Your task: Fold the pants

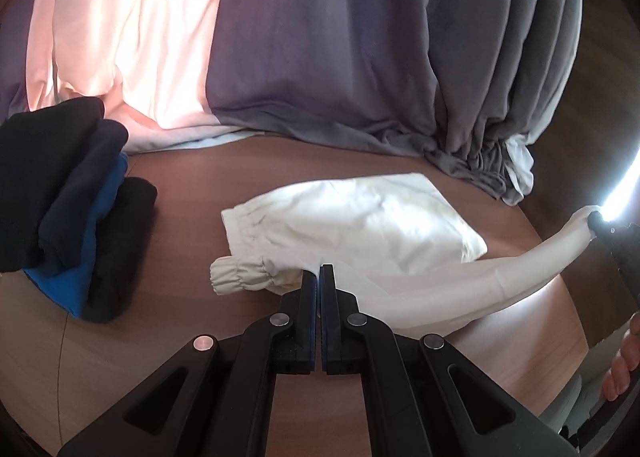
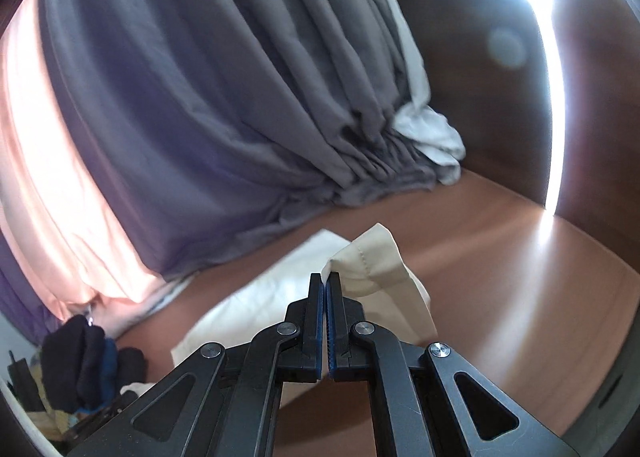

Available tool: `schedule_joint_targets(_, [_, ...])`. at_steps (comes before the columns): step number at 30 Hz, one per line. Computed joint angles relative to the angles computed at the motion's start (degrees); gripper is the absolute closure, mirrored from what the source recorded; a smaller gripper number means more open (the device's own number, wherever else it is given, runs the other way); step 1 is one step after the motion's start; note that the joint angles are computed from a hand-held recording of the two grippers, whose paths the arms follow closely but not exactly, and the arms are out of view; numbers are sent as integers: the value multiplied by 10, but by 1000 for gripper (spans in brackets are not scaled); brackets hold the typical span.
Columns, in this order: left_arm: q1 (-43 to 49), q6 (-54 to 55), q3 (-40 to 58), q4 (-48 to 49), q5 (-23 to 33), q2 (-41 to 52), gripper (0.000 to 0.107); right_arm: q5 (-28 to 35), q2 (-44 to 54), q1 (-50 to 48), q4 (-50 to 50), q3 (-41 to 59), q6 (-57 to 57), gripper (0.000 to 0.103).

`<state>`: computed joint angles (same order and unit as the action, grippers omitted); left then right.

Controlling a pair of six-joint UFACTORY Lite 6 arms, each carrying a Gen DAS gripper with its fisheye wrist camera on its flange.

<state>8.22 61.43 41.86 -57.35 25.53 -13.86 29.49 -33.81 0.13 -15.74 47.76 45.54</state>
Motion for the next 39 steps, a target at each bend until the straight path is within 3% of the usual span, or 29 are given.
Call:
schedule_joint_targets(10, [-32,-100,96,76,-26,73,104,-82,134,-33,73,86,-110,101])
schedule_joint_targets(20, [-92,-285,252,241,-62,226,104,-134,335,-71,233,209,-289,101])
schedule_joint_targets(28, [-117,-477,438,406,-26,397,103,-128,536,-80,299,378,-352,101])
schedule_joint_targets(39, [-125,-585,650,508,33,597,100,-65,795,-71,285,650,-352,101])
